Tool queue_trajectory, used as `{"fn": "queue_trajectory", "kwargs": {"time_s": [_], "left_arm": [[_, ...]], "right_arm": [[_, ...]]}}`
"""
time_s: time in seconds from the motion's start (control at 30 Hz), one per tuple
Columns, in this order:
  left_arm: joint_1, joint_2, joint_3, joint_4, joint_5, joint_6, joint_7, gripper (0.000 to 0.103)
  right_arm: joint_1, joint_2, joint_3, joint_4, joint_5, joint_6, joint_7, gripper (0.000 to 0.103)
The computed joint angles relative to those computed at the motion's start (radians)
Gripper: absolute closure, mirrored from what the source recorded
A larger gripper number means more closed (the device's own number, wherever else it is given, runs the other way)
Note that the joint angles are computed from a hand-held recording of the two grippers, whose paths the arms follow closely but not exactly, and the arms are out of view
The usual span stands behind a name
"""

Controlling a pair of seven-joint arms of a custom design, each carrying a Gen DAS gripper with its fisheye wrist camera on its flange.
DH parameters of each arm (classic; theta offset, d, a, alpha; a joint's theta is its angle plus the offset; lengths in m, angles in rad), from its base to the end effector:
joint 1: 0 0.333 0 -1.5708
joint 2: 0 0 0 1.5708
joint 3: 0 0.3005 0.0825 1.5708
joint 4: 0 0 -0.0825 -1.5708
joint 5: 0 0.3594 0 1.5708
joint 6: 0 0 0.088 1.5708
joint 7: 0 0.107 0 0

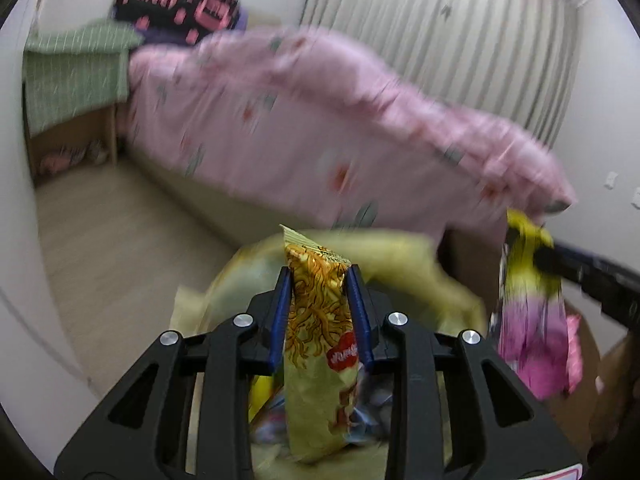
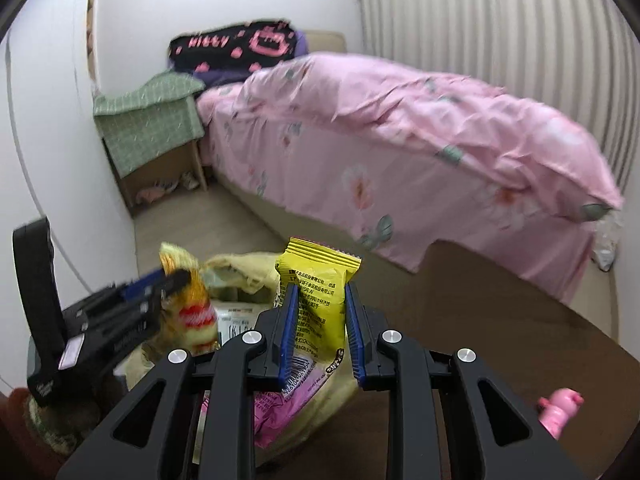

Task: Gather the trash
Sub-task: 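Carry both held wrappers over the yellow bag, then lower both wrappers into the yellow bag and open both tools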

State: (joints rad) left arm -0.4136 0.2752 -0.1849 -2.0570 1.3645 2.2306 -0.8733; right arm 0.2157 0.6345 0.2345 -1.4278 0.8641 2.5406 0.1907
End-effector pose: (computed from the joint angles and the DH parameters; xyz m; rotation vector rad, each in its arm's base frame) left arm 0.4907 -0.2947 0.3148 -2.1575 0.7645 -0.7393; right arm 0.6725 0.2719 0.3789 -2.2181 0.4979 -0.2072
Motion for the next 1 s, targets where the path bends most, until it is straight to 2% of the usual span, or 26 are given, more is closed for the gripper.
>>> {"fn": "queue_trajectory", "kwargs": {"time_s": [0.1,0.17,0.23,0.27,0.3,0.4,0.5,0.57,0.6,0.63,0.7,0.83,1.0], "left_arm": [[0.015,-0.019,-0.005,-0.057,-0.037,0.061,-0.049,0.078],[0.023,-0.037,-0.002,-0.089,-0.02,0.094,-0.112,0.078],[0.025,-0.041,-0.005,-0.094,-0.007,0.103,-0.129,0.078],[0.026,-0.036,-0.006,-0.088,0.001,0.108,-0.124,0.078],[0.027,-0.032,-0.005,-0.085,0.007,0.111,-0.12,0.078],[0.033,-0.019,0.002,-0.068,0.04,0.135,-0.125,0.078],[0.042,-0.019,0.012,-0.055,0.091,0.163,-0.15,0.078],[0.047,-0.015,0.016,-0.04,0.1,0.164,-0.142,0.078],[0.05,-0.014,0.018,-0.034,0.105,0.165,-0.143,0.078],[0.053,-0.012,0.019,-0.027,0.106,0.166,-0.138,0.078],[0.06,-0.006,0.021,-0.013,0.089,0.176,-0.108,0.078],[0.067,-0.006,0.024,-0.012,0.061,0.195,-0.09,0.078],[0.07,-0.031,0.02,-0.039,0.037,0.199,-0.095,0.076]], "right_arm": [[0.049,0.069,-0.018,0.07,-0.092,-0.045,0.002,0.081],[0.075,0.125,-0.041,0.153,-0.172,-0.139,0.054,0.081],[0.111,0.201,-0.078,0.278,-0.276,-0.271,0.145,0.081],[0.118,0.228,-0.074,0.312,-0.345,-0.285,0.19,0.081],[0.142,0.231,-0.106,0.311,-0.345,-0.268,0.196,0.081],[0.142,0.249,-0.103,0.321,-0.355,-0.191,0.249,0.081],[0.118,0.255,-0.08,0.333,-0.346,-0.184,0.269,0.081],[0.097,0.227,-0.058,0.282,-0.326,-0.165,0.237,0.081],[0.099,0.209,-0.068,0.254,-0.291,-0.161,0.202,0.081],[0.082,0.214,-0.043,0.262,-0.308,-0.159,0.203,0.081],[0.069,0.196,-0.034,0.234,-0.29,-0.163,0.175,0.081],[0.073,0.199,-0.044,0.246,-0.286,-0.196,0.188,0.081],[0.073,0.187,-0.046,0.222,-0.271,-0.181,0.198,0.081]]}}
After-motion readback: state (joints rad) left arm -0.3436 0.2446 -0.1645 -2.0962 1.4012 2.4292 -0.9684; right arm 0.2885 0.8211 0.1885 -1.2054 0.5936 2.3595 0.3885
